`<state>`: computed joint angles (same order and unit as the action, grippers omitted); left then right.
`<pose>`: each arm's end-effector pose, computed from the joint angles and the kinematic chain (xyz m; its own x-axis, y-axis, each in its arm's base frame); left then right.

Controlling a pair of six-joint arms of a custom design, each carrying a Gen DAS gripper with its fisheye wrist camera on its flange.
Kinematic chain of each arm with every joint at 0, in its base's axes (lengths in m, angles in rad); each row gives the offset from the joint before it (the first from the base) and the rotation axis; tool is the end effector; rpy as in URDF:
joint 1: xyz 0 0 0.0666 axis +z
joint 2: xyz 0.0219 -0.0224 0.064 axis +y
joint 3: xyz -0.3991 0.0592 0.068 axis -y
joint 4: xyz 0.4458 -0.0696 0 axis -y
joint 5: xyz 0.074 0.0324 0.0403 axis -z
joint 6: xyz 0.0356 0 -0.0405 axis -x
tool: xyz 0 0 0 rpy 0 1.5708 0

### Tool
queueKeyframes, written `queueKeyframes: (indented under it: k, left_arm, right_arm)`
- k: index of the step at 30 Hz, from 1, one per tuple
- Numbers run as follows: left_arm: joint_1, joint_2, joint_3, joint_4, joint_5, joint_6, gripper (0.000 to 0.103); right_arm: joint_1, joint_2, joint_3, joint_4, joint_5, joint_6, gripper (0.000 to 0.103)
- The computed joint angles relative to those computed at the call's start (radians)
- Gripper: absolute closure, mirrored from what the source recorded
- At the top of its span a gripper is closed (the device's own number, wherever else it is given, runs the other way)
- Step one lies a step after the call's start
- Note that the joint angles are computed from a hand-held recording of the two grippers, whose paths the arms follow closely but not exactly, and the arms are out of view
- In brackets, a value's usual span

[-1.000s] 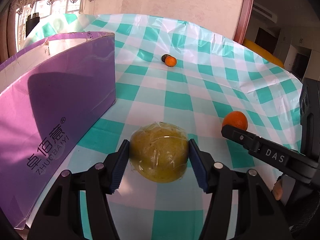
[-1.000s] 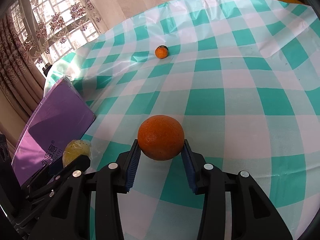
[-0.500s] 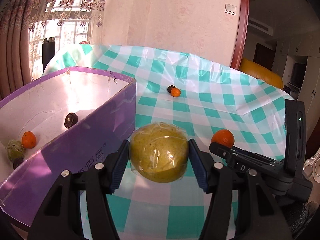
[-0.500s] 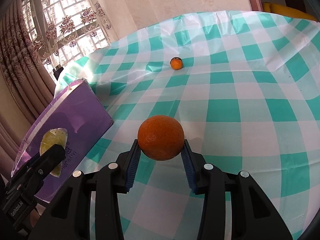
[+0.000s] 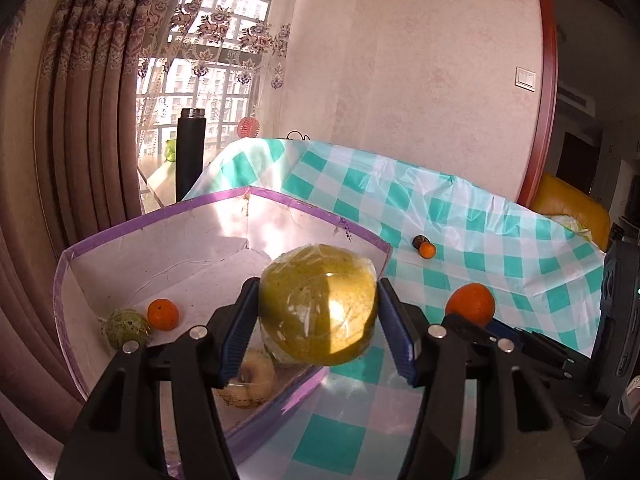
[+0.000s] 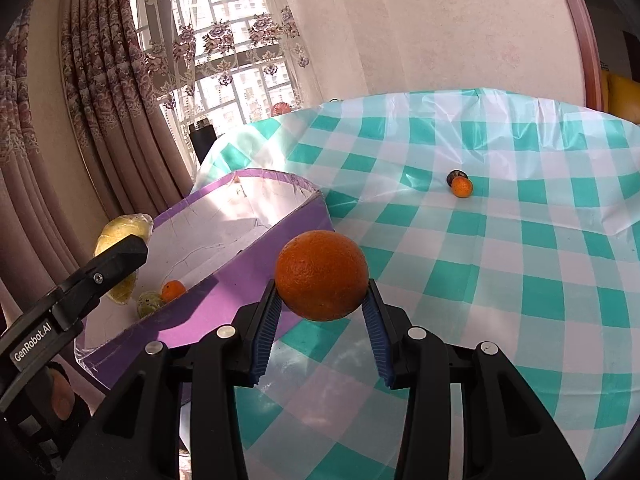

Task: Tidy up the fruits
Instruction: 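Lift and carry both held fruits with both tools into the box, then open both tools to release the orange and yellow fruit in the box, then move both open tools back to the last small orange and dark fruit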

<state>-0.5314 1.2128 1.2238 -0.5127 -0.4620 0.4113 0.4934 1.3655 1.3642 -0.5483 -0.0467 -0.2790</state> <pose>0.4253 -0.2321 0.4820 -0.4267 -0.1643 -0.8893 -0.0588 0.9863 -0.1540 0.4805 0.2598 0.4772 -0.5822 -0.0007 -0.8130 -0.3618 0.8958 0.2583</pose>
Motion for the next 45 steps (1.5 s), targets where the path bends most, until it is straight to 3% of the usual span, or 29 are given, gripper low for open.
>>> queueKeyframes:
  k: [4, 11, 14, 19, 24, 26, 29, 31, 37, 41, 45]
  left_arm:
    - [0.040, 0.001, 0.021, -0.094, -0.048, 0.035, 0.044]
    - [0.110, 0.006, 0.044, -0.223, -0.039, 0.064, 0.044]
    - [0.134, 0.039, 0.080, -0.308, -0.019, 0.052, 0.044]
    - [0.187, 0.060, 0.090, -0.375, 0.084, 0.064, 0.044]
    - [0.217, 0.077, 0.104, -0.419, 0.143, 0.076, 0.043]
    - [0.223, 0.069, 0.094, -0.405, 0.154, 0.079, 0.036]
    - [0.236, 0.055, 0.082, -0.390, 0.169, 0.095, 0.023]
    - [0.241, 0.049, 0.077, -0.376, 0.187, 0.095, 0.020]
    - [0.229, 0.044, 0.076, -0.369, 0.147, 0.106, 0.012]
    - [0.198, 0.004, 0.045, -0.289, 0.095, 0.083, 0.003]
    - [0.121, -0.032, 0.007, -0.142, -0.017, -0.008, 0.002]
  right_arm:
    - [0.035, 0.042, 0.066, -0.014, 0.005, 0.037, 0.062]
    - [0.078, 0.146, 0.207, -0.071, 0.027, 0.082, 0.061]
    - [0.099, 0.234, 0.322, -0.167, 0.065, 0.118, 0.061]
    - [0.136, 0.380, 0.511, -0.344, 0.142, 0.189, 0.061]
    - [0.168, 0.454, 0.587, -0.430, 0.215, 0.246, 0.061]
    - [0.177, 0.457, 0.579, -0.418, 0.254, 0.272, 0.054]
    - [0.174, 0.457, 0.574, -0.416, 0.247, 0.271, 0.047]
    - [0.173, 0.455, 0.572, -0.412, 0.244, 0.278, 0.045]
    - [0.168, 0.433, 0.545, -0.374, 0.231, 0.274, 0.045]
    - [0.152, 0.358, 0.453, -0.250, 0.221, 0.252, 0.033]
    - [0.114, 0.251, 0.320, -0.087, 0.196, 0.222, 0.023]
